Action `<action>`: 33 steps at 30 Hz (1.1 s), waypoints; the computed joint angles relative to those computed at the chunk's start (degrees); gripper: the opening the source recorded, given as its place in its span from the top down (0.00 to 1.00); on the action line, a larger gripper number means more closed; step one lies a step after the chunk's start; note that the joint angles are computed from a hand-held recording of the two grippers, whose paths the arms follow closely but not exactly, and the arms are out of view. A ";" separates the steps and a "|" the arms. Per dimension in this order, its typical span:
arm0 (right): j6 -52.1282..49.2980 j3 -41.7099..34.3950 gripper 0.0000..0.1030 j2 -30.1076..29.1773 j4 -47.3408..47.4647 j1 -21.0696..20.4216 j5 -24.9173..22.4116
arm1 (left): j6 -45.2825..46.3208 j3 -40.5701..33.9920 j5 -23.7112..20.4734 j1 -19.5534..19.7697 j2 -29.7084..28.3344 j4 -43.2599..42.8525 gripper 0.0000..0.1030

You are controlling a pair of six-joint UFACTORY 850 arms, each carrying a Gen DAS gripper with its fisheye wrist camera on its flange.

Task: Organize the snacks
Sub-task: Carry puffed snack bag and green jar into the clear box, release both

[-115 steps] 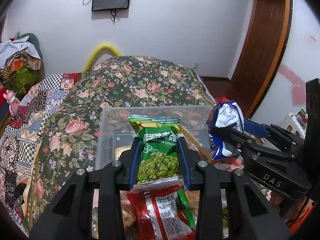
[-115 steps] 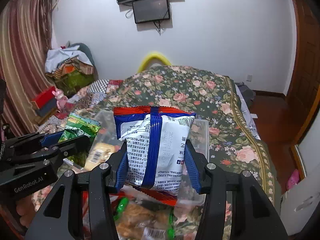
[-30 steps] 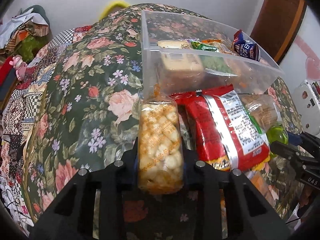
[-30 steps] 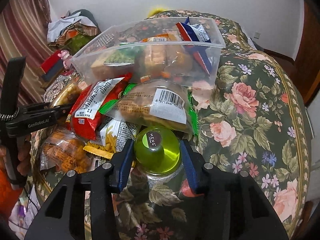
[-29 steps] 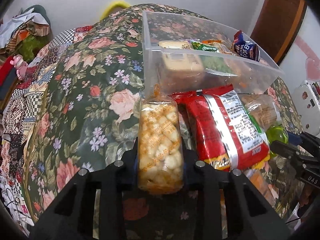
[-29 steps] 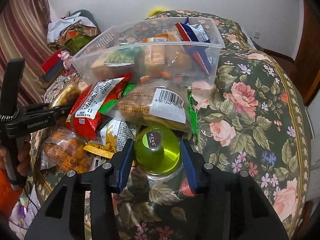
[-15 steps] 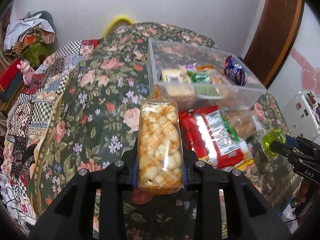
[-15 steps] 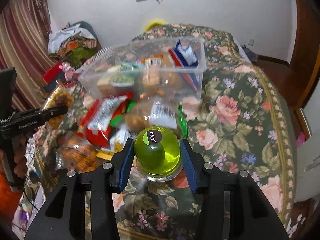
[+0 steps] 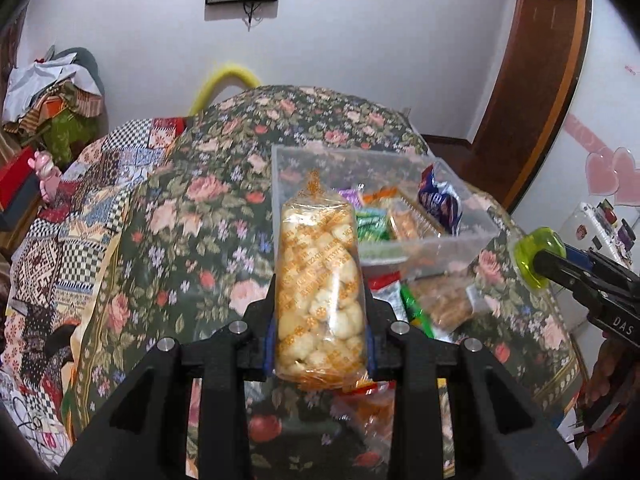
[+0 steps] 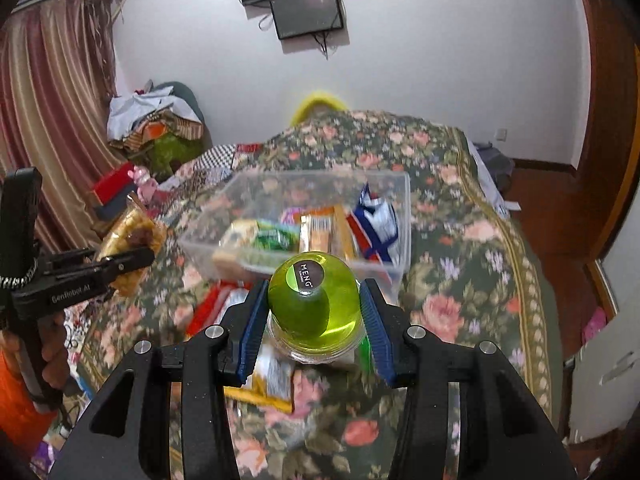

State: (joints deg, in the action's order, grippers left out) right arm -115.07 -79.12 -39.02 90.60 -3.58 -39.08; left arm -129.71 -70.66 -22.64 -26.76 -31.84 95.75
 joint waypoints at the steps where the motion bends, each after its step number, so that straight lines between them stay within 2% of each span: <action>1: 0.01 -0.56 0.58 -0.25 0.40 0.23 -0.11 | 0.18 -0.49 -0.08 0.09 -0.18 0.10 0.69; 11: 1.33 -5.65 0.58 -2.71 1.77 2.69 -0.01 | 5.89 -7.52 0.43 2.03 -4.07 -2.84 0.69; 19: 3.65 -10.42 0.58 -5.91 0.66 5.04 1.92 | 13.87 -14.41 2.04 3.74 -9.13 -9.06 0.69; 23: 6.10 -12.86 0.58 -7.87 -1.28 6.04 3.33 | 19.55 -18.24 3.51 4.63 -12.15 -14.51 0.69; 33: 13.01 -18.97 0.58 -12.56 -7.94 8.03 7.31 | 34.12 -26.33 4.03 6.13 -18.26 -28.77 0.69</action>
